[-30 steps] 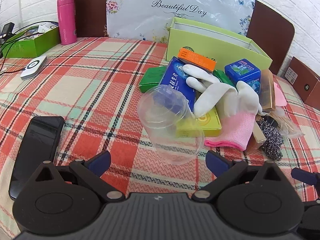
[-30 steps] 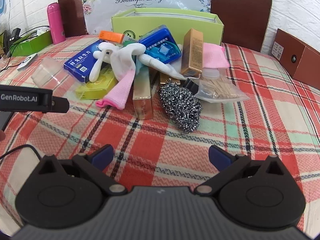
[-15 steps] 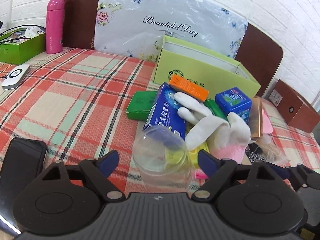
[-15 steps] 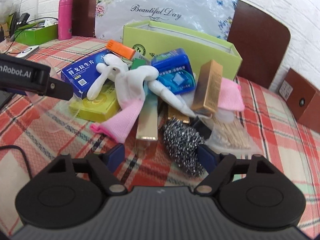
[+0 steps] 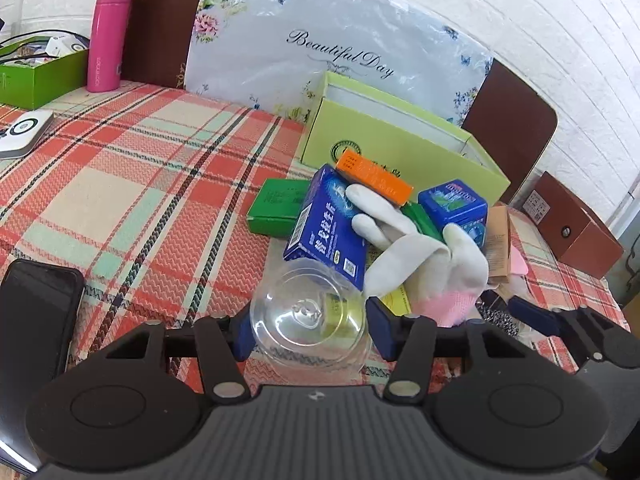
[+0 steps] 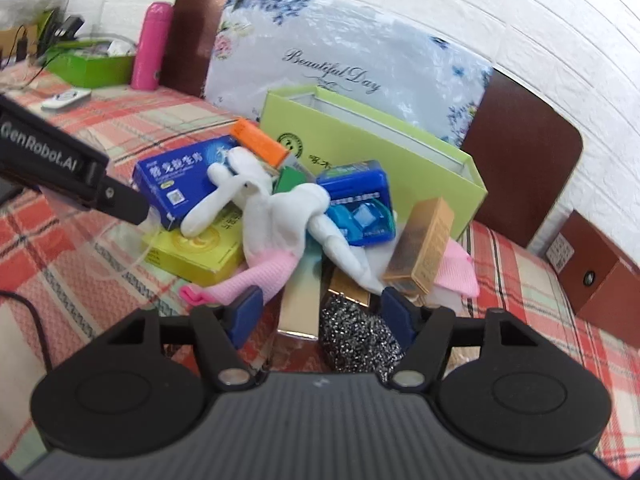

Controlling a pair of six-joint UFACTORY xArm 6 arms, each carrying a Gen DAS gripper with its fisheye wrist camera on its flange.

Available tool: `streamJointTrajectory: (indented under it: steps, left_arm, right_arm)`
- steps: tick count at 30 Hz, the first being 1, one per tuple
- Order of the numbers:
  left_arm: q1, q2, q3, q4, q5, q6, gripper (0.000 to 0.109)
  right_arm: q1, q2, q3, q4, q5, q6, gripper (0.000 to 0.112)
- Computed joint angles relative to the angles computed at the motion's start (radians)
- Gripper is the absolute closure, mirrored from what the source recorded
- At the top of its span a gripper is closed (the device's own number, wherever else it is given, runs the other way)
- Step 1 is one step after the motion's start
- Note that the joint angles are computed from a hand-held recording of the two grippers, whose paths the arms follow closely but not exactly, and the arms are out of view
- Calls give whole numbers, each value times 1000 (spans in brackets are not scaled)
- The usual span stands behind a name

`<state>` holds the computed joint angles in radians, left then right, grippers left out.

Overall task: Organize objects
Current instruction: 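Grasp the clear plastic cup with the left tool while the right tool grasps the tall gradient box, then carry the cup and gradient box with both tools over the lime-green box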

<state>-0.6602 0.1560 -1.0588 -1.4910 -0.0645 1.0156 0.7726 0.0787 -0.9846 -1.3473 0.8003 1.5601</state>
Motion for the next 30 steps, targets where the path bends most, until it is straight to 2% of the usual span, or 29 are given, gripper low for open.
streamJointTrajectory:
  steps: [1,2,4,6,13,17,25,30]
  left_arm:
    - [3,0,6,28,8,-31,52]
    - [3,3,4,14,10,-21,52]
    - [0,6,10,41,6,-49,52]
    - [-3,3,5,-11,5,0,54]
    - [-4,-42,20,-61,39,33,61]
    - [-15,-80,6,-168,64,164,61]
    - [-30,-93,-65,-271,78,319,61]
    - [-23,-46,-166,-319,84,390,61]
  right_arm:
    - [-20,6,0,-1,-48,-6,82]
    - [-31,15,-1,-15,-71,3,85]
    - [-35,33,-8,-27,-78,1,85]
    - [-51,6,13,-31,-123,41,86]
    - [-124,-196,177,-84,-303,278,91]
    - [-164,-302,261,-108,-390,359,91]
    - [-157,-461,343,-178,-357,440,91]
    - [-180,-488,328,-253,-324,463,91]
